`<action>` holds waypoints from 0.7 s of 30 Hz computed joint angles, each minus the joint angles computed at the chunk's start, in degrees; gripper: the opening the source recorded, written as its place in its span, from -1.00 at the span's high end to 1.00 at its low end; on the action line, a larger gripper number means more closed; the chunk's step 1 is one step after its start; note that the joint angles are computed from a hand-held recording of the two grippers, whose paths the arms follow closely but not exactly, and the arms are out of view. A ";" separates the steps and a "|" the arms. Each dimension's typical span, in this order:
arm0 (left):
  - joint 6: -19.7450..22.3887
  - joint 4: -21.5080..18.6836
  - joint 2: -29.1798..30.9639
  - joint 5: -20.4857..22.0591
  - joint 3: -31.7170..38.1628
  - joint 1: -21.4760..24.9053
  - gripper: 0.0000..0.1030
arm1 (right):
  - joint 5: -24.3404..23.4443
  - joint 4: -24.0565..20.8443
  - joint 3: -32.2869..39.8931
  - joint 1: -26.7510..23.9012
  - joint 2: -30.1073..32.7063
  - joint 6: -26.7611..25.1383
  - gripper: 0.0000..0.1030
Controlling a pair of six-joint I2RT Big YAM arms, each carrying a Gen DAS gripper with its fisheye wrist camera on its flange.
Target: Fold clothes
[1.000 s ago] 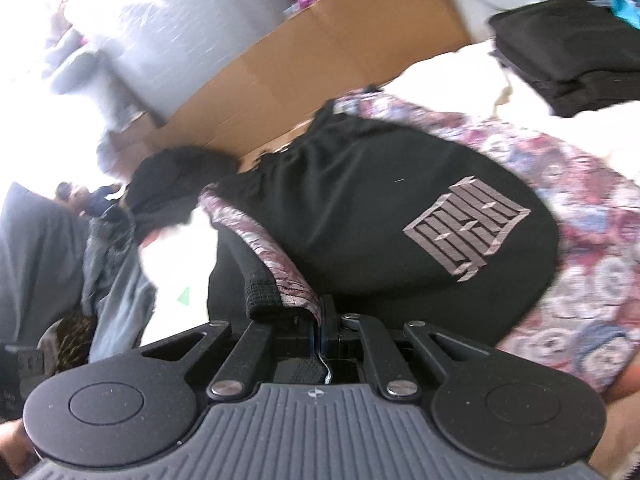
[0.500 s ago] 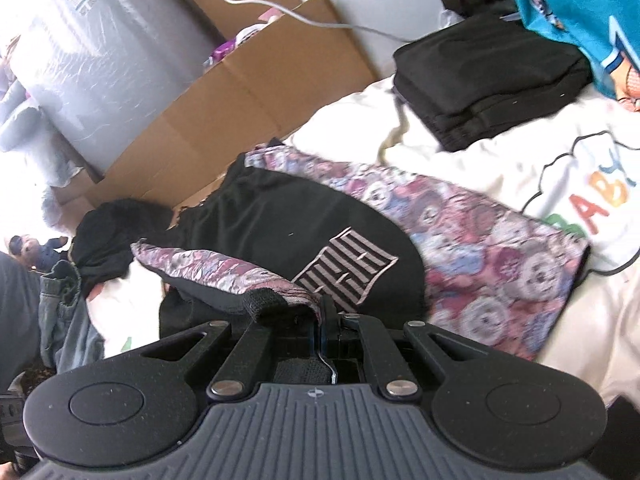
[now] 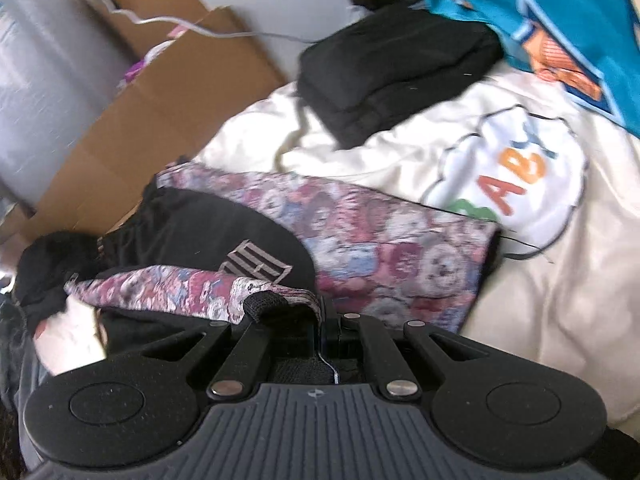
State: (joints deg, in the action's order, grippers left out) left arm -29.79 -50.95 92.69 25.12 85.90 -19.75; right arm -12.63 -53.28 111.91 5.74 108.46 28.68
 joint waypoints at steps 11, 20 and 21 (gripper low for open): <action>-4.61 5.20 1.06 6.05 -0.50 -0.94 0.10 | 0.86 -0.71 -0.54 -0.37 0.05 2.36 0.98; -5.38 2.52 3.14 7.39 0.20 -1.98 0.11 | -0.22 0.01 -0.82 -0.78 0.18 3.92 0.98; -5.55 2.37 3.17 7.54 0.13 -1.93 0.11 | -0.40 -0.02 -0.80 -0.85 0.24 4.09 0.98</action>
State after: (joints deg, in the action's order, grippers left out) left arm -35.34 -48.58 95.86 32.67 86.03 -21.68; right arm -13.03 -53.29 111.11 4.89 108.71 32.77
